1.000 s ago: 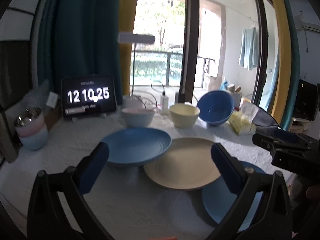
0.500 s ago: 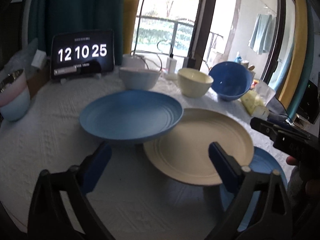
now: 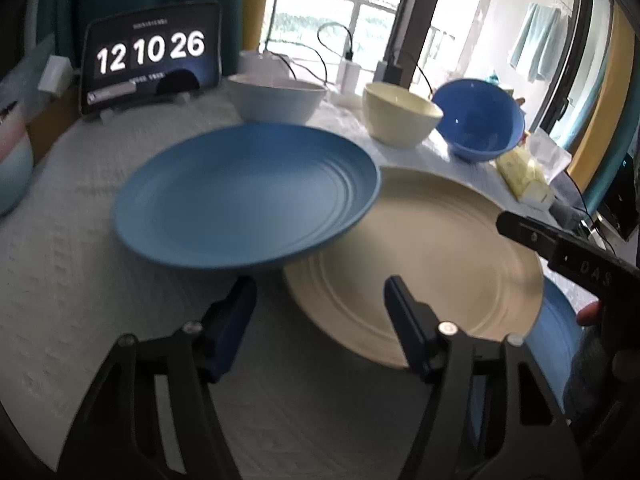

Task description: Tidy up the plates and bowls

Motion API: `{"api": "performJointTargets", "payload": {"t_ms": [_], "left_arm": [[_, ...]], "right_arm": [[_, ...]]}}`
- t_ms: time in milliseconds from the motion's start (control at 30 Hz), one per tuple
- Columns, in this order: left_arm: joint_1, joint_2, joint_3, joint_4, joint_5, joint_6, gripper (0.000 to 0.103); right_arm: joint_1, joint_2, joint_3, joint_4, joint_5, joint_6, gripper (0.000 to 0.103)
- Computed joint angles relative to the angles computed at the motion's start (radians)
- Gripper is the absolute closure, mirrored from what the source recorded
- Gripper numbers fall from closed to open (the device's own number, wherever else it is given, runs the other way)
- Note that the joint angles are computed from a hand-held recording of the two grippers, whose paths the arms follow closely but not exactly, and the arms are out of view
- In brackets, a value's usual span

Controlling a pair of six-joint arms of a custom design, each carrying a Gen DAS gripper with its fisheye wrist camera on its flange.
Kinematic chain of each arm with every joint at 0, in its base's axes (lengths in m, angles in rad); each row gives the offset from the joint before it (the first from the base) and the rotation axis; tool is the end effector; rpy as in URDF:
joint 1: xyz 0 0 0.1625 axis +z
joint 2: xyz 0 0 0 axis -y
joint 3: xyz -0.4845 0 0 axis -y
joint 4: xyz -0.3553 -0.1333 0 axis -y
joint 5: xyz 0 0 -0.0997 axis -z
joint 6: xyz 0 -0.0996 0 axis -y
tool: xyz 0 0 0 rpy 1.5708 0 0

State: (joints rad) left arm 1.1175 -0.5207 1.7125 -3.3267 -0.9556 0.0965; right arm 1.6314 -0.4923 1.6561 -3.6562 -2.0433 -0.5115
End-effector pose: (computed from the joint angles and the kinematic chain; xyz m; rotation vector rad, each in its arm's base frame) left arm -0.1261 -0.6944 0.0580 0.4583 2.4750 -0.8561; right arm 0.1301 -0.6919 0.0910 0.3870 -2.2945 0.9936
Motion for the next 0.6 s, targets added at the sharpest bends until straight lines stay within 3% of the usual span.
{"api": "performJointTargets", "payload": {"t_ms": [133,267,367,600], "left_arm": [[0.005,0.001,-0.012,0.039,-0.015,-0.017,0.047],[0.0,0.005,-0.014,0.033,-0.006,-0.01,0.054],[0.003,0.004,-0.013,0.037,-0.007,-0.018,0.06],[-0.003,-0.002,0.005,0.023,-0.024,-0.005,0.062]], "right_arm": [[-0.006,0.001,-0.005,0.023,0.009,0.007,0.061],[-0.008,0.004,-0.009,0.047,0.005,0.008,0.077],[-0.005,0.007,-0.009,0.035,-0.004,0.0,0.078],[0.002,0.001,0.005,-0.011,-0.012,-0.021,0.08]]}}
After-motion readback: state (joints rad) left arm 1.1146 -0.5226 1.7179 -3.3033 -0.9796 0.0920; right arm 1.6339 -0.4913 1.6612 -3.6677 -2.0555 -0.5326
